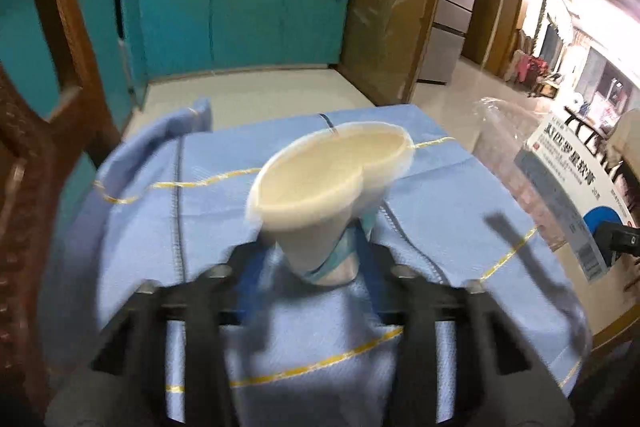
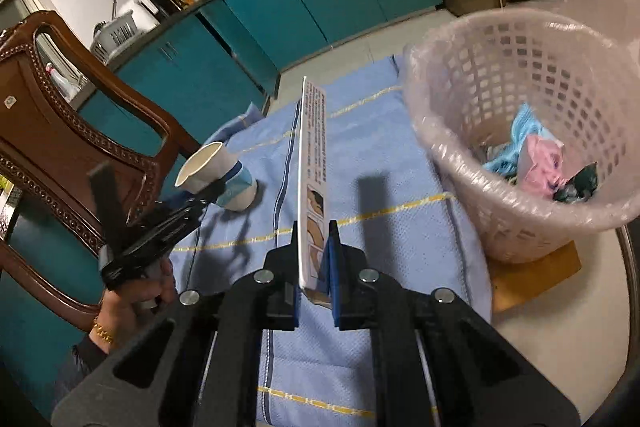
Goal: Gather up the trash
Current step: 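Grasp the heart-shaped paper cup with the left tool while the right tool holds the box, then carry the medicine box over the white basket with the right tool and release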
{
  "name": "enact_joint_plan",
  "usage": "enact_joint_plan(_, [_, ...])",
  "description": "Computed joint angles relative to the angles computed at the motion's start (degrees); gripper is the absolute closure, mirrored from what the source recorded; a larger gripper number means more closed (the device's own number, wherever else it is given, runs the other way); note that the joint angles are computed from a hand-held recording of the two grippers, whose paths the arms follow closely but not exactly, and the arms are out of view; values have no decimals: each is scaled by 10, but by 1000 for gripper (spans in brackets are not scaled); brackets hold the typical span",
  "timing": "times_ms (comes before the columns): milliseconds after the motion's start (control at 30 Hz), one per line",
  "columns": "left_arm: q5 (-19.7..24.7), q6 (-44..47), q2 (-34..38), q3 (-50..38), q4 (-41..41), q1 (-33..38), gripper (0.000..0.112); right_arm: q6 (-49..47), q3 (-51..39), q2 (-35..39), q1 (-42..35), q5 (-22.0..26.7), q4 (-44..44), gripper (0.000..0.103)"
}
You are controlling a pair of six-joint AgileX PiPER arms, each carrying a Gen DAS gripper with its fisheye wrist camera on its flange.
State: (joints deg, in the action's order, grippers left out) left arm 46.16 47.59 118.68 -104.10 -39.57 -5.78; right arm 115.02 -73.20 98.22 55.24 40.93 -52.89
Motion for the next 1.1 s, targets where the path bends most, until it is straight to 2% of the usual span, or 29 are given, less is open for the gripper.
enact_joint_plan(100, [23,38,-2,6,-37,0,79,-2,11,-6,1,-4,1,92])
enact_joint_plan(167, [11,56,-23,33,-45,-5,81,-7,14,-4,-5,-20,8,92])
enact_joint_plan(233, [16,51,-38,45,-58,-4,82,-17,1,2,-8,-14,7,92])
enact_joint_plan(333, [12,26,-95,86,-50,-3,82,-43,-31,10,15,41,-10,92])
enact_joint_plan(467, [-57,-21,-234,203,0,-14,81,-97,-86,30,63,129,-35,92])
enact_joint_plan(600, [-117,-180,-354,323,112,-24,81,-125,-114,48,114,197,-58,92])
enact_joint_plan(667, [-134,-228,-388,365,163,-32,80,-125,-116,51,140,226,-66,92])
enact_joint_plan(800, [-146,-276,-436,419,199,-31,80,-126,-119,60,174,280,-75,92])
enact_joint_plan(967, [-149,-288,-443,429,216,-45,80,-122,-113,59,175,278,-69,92])
enact_joint_plan(1100, [-151,-258,-427,420,194,-31,80,-121,-109,57,174,277,-68,92])
